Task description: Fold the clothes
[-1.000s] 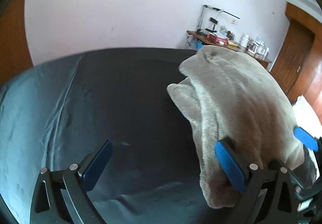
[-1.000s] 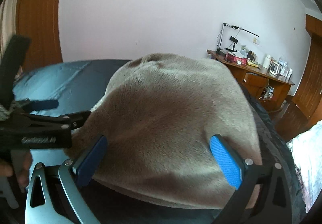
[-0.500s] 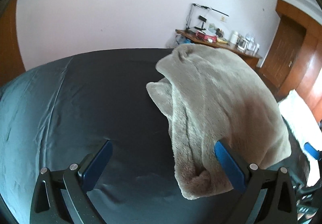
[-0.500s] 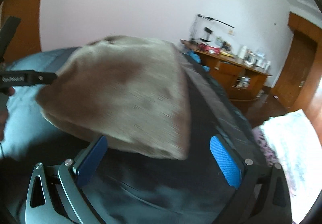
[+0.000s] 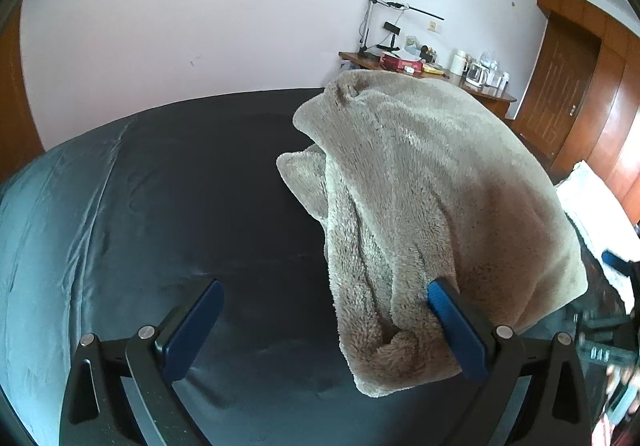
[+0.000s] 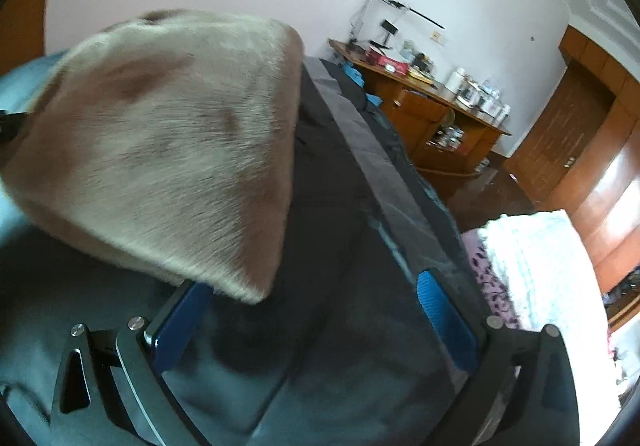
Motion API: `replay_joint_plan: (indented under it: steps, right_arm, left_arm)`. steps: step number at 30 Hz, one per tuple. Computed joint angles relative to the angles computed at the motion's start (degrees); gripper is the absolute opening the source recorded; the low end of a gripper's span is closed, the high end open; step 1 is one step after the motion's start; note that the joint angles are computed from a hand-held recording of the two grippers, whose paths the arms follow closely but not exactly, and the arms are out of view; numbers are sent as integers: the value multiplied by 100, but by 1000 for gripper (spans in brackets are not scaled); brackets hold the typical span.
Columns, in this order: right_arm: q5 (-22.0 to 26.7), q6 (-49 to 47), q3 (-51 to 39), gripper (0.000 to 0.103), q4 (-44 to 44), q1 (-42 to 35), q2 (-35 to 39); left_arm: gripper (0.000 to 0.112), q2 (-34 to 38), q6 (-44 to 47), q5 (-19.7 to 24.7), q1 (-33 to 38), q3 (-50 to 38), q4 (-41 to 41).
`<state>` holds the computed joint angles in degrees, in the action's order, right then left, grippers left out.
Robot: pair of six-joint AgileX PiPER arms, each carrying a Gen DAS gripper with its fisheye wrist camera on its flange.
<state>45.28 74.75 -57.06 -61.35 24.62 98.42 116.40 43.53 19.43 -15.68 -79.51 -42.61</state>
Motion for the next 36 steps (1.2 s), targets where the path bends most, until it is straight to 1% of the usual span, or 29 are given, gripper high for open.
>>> replay_joint_plan:
  steps: [1,2,4,5,7,10,12,14,17,20,22,25,27,29,31,32,35,36]
  right_arm:
    - [71,-13,-81,102,9,-63,61]
    - [23,79,-50,102,-5,-166,18]
    - [-331,82,85,102,178,-437,-144]
    - [-427,106,145,102,241,-527,-184]
    - [-423,78,153,102,359,-616,-150]
    - [-360,37,218,102,538,-669,-168]
    - [-395,187,429,102,379,-528,-435]
    - [-535,346,692,102,91,-298,-871]
    - [-462,869,827,102,-490,254,-1265]
    - [-432,1574,589,102,-1153,685,-1197]
    - [-589,1871,297,102,-1424,728,-951]
    - [-980,1454,-632,102,-1085,632,-155]
    - [-1055,928,-1334,102,-798,694,436]
    - [-934,207,-2082,102,-459,802,1007]
    - [-867,-336,-2538,102,-240,842,1372]
    - [-806,-859,-2869,102,68,863,1606]
    - [-835,-1841,-3179,102,668,895,1927]
    - [-895,-1891,-3138,102,699,895,1934]
  left_arm:
    - [103,16,55,30,8,-15,-32]
    - [103,30,96,62,18,-26,-65]
    - [103,55,160,131,41,-45,-135]
    - [103,69,192,169,54,-56,-170]
    - [103,85,234,219,74,-64,-230]
    - [103,125,204,497,177,-191,-231]
    - [103,175,108,800,278,-354,-207]
    - [103,246,30,1180,430,-574,-242]
    - [103,224,-54,1356,602,-680,-326]
    - [103,212,-136,1539,806,-806,-448]
    - [103,227,-235,1672,946,-926,-514]
    - [103,273,-568,1771,1130,-1162,-405]
    - [103,338,-849,1815,1197,-1366,-159]
    - [103,453,-1120,1868,1230,-1642,151]
    - [103,597,-1455,1877,1163,-2000,599]
    - [103,688,-1616,1895,1108,-2210,820]
    - [103,1101,-2069,2073,907,-3062,1431]
    - [103,1327,-2276,2187,804,-3517,1709]
